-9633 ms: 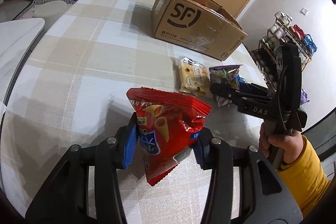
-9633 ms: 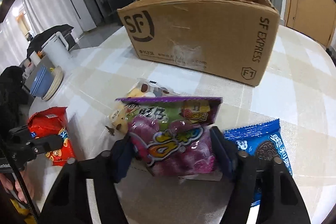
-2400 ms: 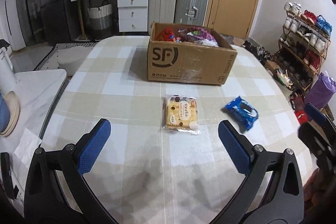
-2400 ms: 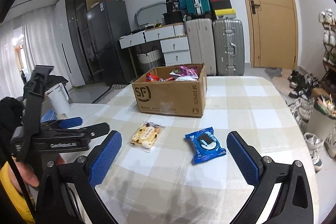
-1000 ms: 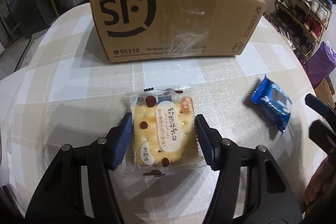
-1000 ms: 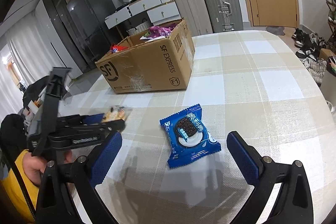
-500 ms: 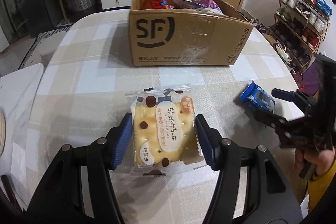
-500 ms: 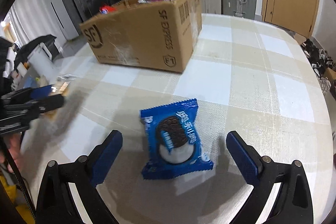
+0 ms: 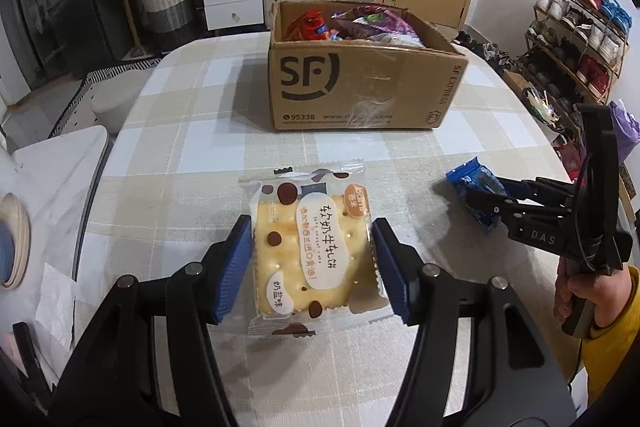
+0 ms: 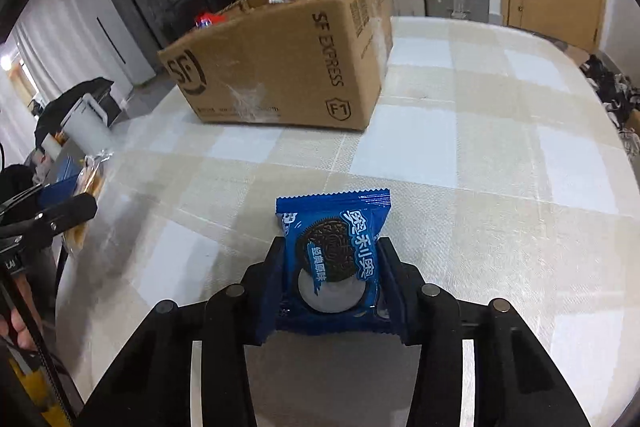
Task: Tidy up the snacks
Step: 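Carry the bread packet with the left tool while the right tool carries the Oreo packet over the box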
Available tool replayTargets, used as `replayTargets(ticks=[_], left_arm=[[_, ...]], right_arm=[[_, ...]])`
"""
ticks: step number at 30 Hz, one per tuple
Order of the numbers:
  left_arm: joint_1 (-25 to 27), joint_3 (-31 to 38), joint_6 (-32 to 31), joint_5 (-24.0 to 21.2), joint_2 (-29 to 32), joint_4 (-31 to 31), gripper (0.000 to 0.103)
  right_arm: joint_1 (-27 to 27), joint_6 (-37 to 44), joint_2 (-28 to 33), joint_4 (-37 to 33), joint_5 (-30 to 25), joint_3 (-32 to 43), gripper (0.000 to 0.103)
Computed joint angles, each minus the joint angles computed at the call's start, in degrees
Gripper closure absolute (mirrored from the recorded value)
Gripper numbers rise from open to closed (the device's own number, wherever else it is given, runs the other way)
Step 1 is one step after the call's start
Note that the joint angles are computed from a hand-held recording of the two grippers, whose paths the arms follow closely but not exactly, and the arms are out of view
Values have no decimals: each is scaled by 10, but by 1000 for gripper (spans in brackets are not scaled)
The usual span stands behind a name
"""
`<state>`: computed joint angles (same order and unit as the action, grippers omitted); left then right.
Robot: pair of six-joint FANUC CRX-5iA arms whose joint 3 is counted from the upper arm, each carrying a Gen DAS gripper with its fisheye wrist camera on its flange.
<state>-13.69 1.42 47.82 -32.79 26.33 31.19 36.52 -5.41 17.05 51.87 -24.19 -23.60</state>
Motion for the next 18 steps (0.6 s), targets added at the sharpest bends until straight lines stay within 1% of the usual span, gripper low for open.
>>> replayTargets(ticks=[2, 4, 7, 8, 10, 13, 15, 18], left_arm=[[0, -16, -16, 4, -12, 13, 46], [-1, -37, -34, 10, -26, 31, 46], [-1, -64, -60, 16, -43, 61, 46], [0, -76, -73, 17, -51, 76, 46], [0, -99, -92, 20, -65, 99, 46], [-2, -135, -133, 28, -90, 137, 46], [-2, -161, -161, 32, -109, 170, 46], [-2, -197, -203, 38, -137, 221, 46]], right_arm=[[-5, -67, -16, 66, 28, -26, 58], [-4, -108, -26, 101, 37, -38, 58], [-21, -227, -47, 221, 78, -69, 58], [-23, -268, -55, 266, 81, -76, 58], [-24, -316, -66, 322, 83, -83, 58], [-14, -363, -81, 374, 72, -88, 58], [-15, -414, -95, 429, 76, -95, 58], [-15, -471, -111, 488, 81, -101, 58]])
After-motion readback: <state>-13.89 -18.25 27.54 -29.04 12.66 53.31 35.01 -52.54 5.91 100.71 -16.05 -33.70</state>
